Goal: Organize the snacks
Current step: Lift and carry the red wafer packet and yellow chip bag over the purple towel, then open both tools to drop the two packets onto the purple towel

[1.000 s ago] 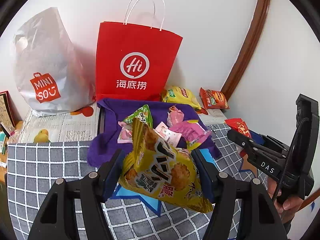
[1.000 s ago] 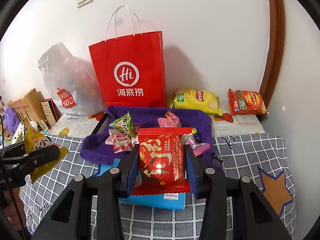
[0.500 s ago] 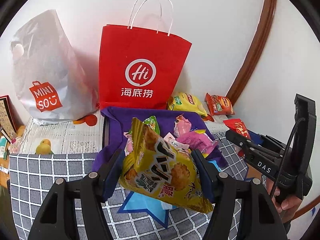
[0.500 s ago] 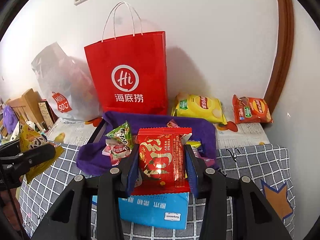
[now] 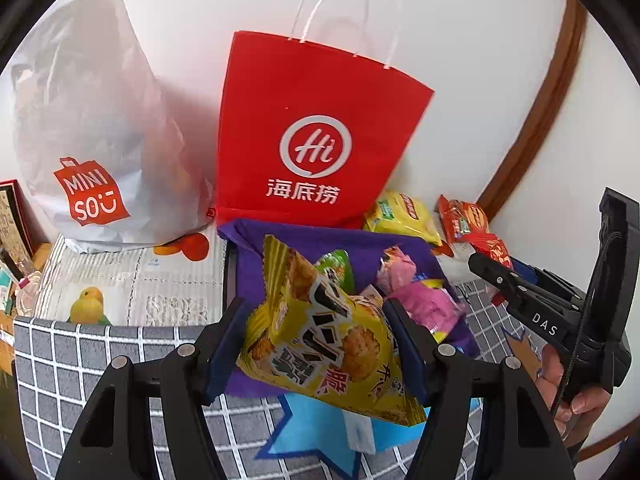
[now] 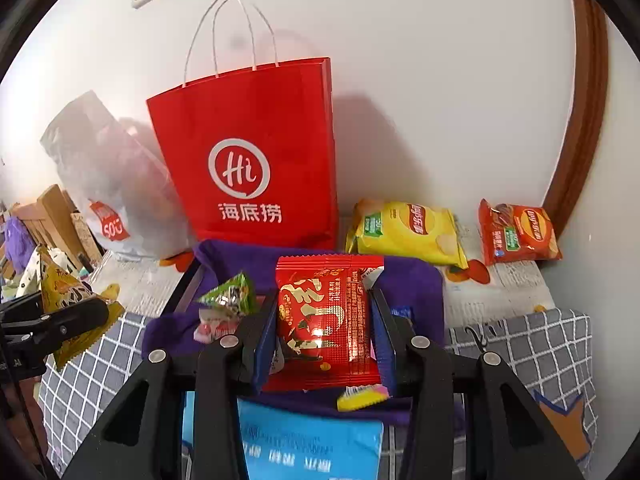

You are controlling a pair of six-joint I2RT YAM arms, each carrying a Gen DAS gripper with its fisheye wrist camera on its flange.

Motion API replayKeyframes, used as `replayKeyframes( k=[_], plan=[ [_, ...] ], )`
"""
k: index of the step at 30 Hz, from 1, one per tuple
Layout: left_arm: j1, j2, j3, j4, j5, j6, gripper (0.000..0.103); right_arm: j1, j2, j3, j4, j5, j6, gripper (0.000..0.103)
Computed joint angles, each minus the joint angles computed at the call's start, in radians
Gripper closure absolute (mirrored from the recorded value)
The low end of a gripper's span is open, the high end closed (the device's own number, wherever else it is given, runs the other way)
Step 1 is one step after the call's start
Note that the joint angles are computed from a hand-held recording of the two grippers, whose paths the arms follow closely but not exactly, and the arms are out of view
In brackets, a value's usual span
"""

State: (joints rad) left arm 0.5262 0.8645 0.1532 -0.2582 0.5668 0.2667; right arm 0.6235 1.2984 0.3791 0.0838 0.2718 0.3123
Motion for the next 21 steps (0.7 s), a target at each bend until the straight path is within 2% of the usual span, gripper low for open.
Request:
replayKeyframes(
  k=[8, 12, 15, 18, 21],
  plan=[
    [-0.106, 0.354, 0.087, 0.274, -0.051, -0.11, 0.037, -0.074, 0.222, 0.081, 0.124, -0.087, -0.061, 0.06],
    [-0.199, 0.545, 0.137, 0.395, -0.122, -0.17, 0.037, -0.096, 0.334, 0.115, 0.147, -0.11, -0.104, 0.06],
    [-0.237, 0.666, 0.149, 0.488, -0.131, -0.187, 0.037, -0.127, 0.404, 0.139, 0.148, -0.128, -0.121, 0.06],
    [-0.252, 0.765, 0.158, 0.56, -0.121, -0.198, 0.037, -0.158, 0.463, 0.162, 0.141, -0.166, -0.139, 0.06],
    [-0.278, 0.824, 0.172, 0.588, -0.147, -0.198, 0.037, -0.157, 0.519, 0.176, 0.159, -0.171, -0.141, 0.06]
  ],
)
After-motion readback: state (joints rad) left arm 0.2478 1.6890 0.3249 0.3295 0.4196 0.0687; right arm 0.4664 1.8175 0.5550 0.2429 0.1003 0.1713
